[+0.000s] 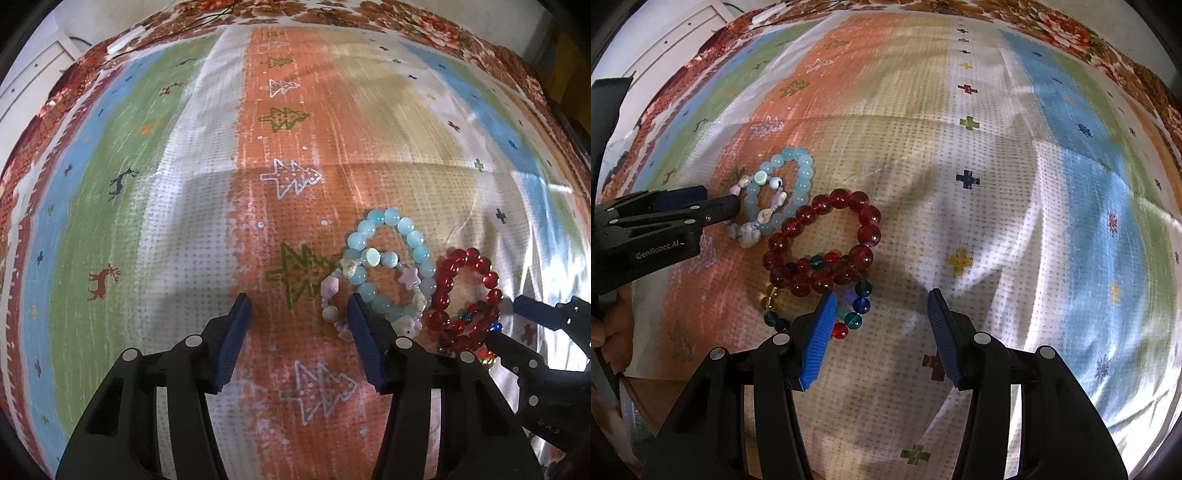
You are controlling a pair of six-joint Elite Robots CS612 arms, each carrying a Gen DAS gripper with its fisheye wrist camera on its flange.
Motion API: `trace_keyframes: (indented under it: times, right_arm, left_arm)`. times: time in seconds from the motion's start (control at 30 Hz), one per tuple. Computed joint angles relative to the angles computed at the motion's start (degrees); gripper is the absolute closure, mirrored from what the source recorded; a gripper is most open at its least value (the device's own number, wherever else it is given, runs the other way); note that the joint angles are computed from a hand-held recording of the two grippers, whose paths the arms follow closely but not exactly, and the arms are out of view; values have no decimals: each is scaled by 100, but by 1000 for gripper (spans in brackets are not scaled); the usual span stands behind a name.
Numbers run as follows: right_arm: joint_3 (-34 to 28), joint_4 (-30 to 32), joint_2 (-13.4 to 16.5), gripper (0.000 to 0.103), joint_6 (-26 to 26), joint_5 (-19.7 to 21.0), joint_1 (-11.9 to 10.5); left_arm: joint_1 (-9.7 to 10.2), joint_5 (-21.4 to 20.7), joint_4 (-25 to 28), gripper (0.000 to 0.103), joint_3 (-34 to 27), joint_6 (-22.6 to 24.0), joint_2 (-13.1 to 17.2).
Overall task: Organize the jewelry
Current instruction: 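Move both tools toward the remaining bracelets on the sheet, then grasp the white-pink charm bracelet with the left tool while the right tool grasps the multicolour glass bracelet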
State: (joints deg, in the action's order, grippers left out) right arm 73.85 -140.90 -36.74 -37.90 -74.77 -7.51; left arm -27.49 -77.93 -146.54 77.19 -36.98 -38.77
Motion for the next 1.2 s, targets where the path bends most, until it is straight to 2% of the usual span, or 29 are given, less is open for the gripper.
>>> trace_keyframes:
  times: [0.23,0.37,0.4,0.47,0.5,0.53,0.63,0.9,1.2]
  right_arm:
    - [47,-151,2,52,-131,-126,29]
    - [97,-215,-19,53,-168,-134,31]
    - [101,-213,-20,56,-175,-125,27]
    - [94,-222,-18,76,-130,-119,12]
    - [73,-179,-13,82,-112,-89,-1]
    - [45,-66,-11,92,-144,-33,-15]
    - [95,-127,-37,93,-195,-80,-4]
    - [278,-251,-188,93,-337,-5,-19]
    - [571,-594,-460,93,-265,308,-86]
  left_arm:
    - [-32,103,-7,54,2,165,18]
    - [-12,22,-40,73,19,187,12]
    - [-7,2,-52,79,26,212,10]
    - [5,-30,-61,90,39,232,4]
    - [19,-69,-70,94,51,228,-3]
    - [40,-134,-106,94,63,216,-7]
    - [82,-305,-141,94,84,144,-31]
    - [26,-172,-421,94,285,171,-243]
    - [-49,-103,-890,94,598,152,-499]
